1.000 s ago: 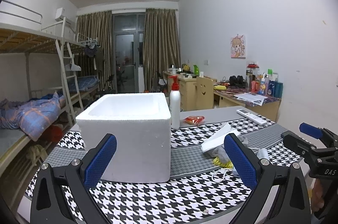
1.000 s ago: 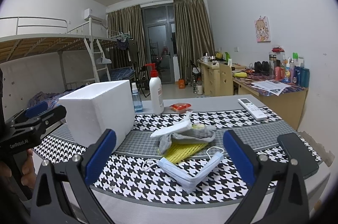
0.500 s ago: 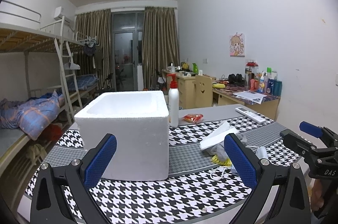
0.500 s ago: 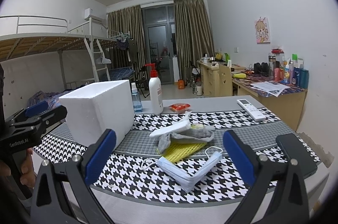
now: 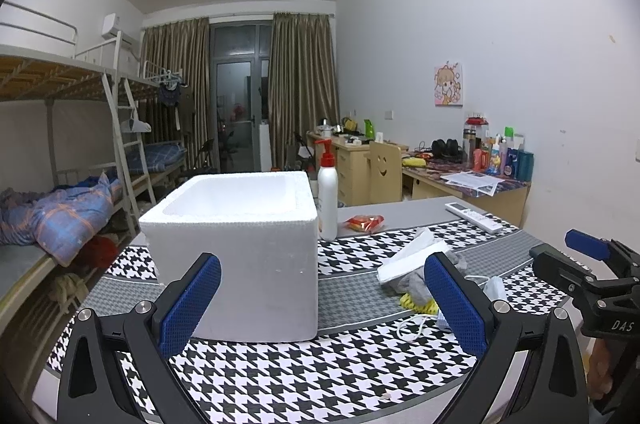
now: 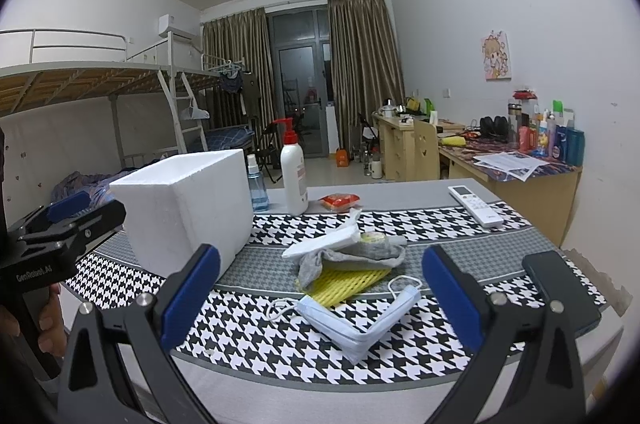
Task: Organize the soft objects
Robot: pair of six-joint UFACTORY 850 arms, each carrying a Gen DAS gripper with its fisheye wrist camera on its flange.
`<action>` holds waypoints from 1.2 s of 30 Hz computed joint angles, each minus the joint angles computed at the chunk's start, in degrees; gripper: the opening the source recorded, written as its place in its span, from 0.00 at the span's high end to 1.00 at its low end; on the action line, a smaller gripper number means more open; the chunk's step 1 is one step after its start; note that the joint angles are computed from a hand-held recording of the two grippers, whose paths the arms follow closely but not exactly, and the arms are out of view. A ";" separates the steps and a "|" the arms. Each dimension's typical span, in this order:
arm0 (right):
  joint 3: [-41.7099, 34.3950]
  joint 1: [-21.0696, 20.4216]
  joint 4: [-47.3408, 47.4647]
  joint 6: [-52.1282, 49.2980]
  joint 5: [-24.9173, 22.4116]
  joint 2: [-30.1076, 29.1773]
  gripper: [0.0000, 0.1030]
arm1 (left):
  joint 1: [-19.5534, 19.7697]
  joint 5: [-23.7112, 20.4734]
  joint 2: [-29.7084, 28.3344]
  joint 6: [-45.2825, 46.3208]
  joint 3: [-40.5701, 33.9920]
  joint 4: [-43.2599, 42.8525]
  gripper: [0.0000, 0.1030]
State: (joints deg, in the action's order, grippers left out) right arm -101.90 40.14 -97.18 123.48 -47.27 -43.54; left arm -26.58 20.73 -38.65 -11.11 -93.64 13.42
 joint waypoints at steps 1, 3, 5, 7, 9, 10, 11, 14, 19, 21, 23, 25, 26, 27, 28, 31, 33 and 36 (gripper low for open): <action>-0.01 -0.02 0.03 -0.05 -0.01 -0.01 0.01 | 0.00 -0.33 -0.19 -0.90 -0.29 0.80 0.01; -0.01 -0.07 0.21 -0.28 0.03 0.00 0.01 | -0.01 -0.67 -0.34 -2.31 -0.60 2.09 0.01; -0.39 -0.29 0.72 -0.83 0.17 -0.13 0.01 | -0.14 -1.21 -0.58 -2.99 -1.13 2.95 0.01; -0.25 -0.70 0.62 -0.74 1.10 0.08 0.01 | -0.25 -1.66 -0.98 -4.65 -1.89 5.06 0.01; 0.27 -1.10 0.15 -0.24 1.69 0.45 0.01 | -0.27 -2.08 -1.55 -6.92 -2.76 7.66 0.01; 0.44 -1.27 0.03 -0.05 1.81 0.53 0.01 | -0.31 -2.50 -2.13 -8.79 -3.52 9.65 0.01; 0.60 -1.55 0.24 0.05 2.13 0.61 0.01 | -0.31 -2.94 -2.52 -10.45 -4.11 11.42 0.01; 0.65 -2.34 1.40 0.33 3.02 0.49 0.01 | -0.41 -4.48 -4.03 -15.99 -6.31 17.67 0.01; -1.09 -2.95 4.49 -3.09 2.73 -0.80 0.01 | -0.70 -6.42 -6.34 -23.81 -10.16 25.86 0.01; -1.50 -3.17 5.28 -4.01 2.79 -1.02 0.01 | -0.72 -6.89 -6.96 -27.90 -11.31 30.07 0.01; -1.38 -3.43 5.43 -4.03 3.05 -0.96 0.01 | -0.97 -7.58 -7.69 -30.75 -12.64 33.19 0.01; -1.39 -3.62 5.87 -4.43 3.13 -1.00 0.01 | -1.13 -8.24 -8.49 -34.84 -14.10 37.41 0.01; -1.40 -3.73 6.16 -4.62 3.12 -1.01 0.01 | -1.17 -8.50 -8.76 -36.43 -14.63 38.94 0.01; -1.30 -3.87 6.27 -4.56 3.19 -0.94 0.01 | -1.26 -8.66 -9.16 -38.69 -15.33 41.28 0.01; -1.12 -4.00 6.32 -4.37 3.24 -0.86 0.01 | -1.38 -8.95 -9.47 -40.59 -15.94 43.38 0.01; -0.74 -4.39 6.87 -4.27 3.40 -0.72 0.01 | -1.66 -9.49 -10.49 -47.60 -17.72 50.72 0.01; -0.74 -4.56 7.21 -4.38 3.49 -0.79 0.01 | -1.83 -9.69 -11.25 -54.41 -19.10 57.70 0.01; -0.58 -4.98 7.54 -4.37 4.31 -0.79 0.01 | -2.00 -9.95 -12.42 -62.24 -21.16 65.81 0.01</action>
State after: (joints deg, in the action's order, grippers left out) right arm -102.48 35.15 -89.64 119.11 -42.96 -44.33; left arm -28.58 10.78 -51.07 -73.35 -114.80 79.23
